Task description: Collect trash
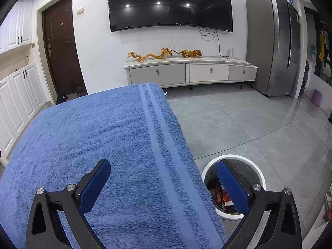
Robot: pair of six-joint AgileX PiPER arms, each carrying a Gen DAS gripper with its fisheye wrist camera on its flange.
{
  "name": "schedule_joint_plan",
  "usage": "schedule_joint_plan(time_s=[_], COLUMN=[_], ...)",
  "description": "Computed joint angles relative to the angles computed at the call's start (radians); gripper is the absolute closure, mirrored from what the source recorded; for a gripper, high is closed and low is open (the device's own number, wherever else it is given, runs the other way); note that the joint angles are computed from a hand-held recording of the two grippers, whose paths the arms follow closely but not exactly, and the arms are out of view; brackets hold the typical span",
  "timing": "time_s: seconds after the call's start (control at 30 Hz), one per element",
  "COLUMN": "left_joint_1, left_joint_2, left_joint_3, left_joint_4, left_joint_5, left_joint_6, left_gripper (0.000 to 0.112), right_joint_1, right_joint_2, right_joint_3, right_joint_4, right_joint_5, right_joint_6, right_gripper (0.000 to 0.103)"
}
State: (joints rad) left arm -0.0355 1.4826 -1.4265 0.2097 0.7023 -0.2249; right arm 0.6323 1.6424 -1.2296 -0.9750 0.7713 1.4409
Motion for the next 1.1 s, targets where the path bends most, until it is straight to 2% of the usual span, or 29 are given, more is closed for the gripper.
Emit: schedule_joint_plan(time_s=[0.3, 0.8, 1.1], left_joint_1=[-0.044, -0.079, -0.123], left_joint_2=[0.002, -0.015, -0.031], left_joint_3=[0.017, 0.037, 0.053], left_joint_4=[0.050, 0.024, 0.040], left_joint_5=[-0.017, -0.031, -0.032], left_joint_6=[-0.029, 0.012, 0.024], left_gripper=[0.014, 0.014, 0.014], right_joint_1=[-0.014, 0.002, 0.001], right_joint_2=[-0.025, -0.042, -0.056], right_joint_3=[0.024, 0.020, 0.043], right_joint_4=[-0.007, -0.013, -0.004], right_joint_5=[-0.003, 0.029, 0.015], right_joint_6=[0.011, -0.007, -0.016], right_gripper=[0.000, 0.000, 0.000])
